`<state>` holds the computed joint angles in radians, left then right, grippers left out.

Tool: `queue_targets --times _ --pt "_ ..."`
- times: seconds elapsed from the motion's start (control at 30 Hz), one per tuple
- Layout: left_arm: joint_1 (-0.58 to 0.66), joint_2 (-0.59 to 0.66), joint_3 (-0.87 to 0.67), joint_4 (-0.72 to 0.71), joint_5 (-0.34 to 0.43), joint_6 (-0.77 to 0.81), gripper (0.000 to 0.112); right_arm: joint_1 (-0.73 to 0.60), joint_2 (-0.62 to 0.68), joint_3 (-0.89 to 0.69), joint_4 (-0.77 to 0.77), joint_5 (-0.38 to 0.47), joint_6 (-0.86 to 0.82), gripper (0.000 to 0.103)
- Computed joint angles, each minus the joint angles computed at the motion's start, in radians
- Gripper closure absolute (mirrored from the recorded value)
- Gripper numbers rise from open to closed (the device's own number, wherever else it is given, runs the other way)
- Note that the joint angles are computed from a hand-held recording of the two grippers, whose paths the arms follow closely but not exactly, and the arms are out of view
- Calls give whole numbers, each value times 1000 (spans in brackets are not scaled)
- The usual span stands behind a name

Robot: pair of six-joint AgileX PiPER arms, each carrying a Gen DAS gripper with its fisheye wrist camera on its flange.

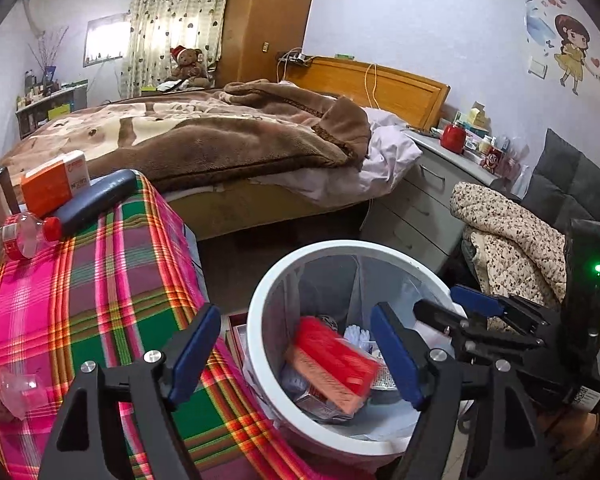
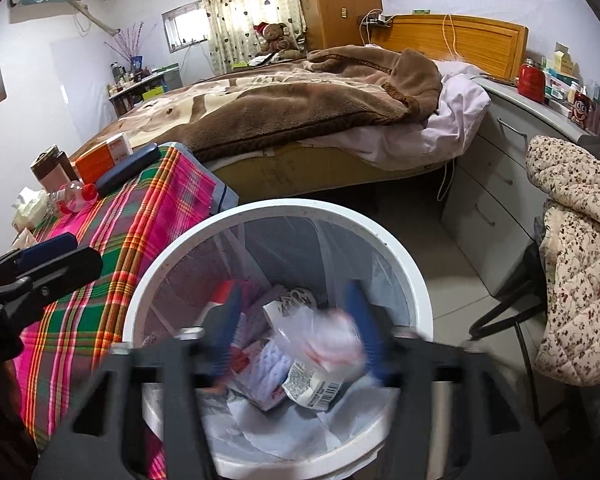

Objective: Collect trash
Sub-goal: 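Carry the red box and clear cup over the white bin and release both, then move both open grippers back toward the trash on the bed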

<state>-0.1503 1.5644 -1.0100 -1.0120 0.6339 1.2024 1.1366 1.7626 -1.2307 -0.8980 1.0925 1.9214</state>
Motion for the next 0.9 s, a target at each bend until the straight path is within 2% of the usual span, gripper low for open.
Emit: queue_targets --times 0.5,0.77,0.9 --pt "207 -76 34 -50 90 88 34 37 59 -120 -29 66 -40 33" --pt "351 -80 18 -50 142 117 34 42 119 -221 -56 58 -90 33" --pt "411 -67 0 -46 141 128 34 48 168 -293 -86 55 -113 33"
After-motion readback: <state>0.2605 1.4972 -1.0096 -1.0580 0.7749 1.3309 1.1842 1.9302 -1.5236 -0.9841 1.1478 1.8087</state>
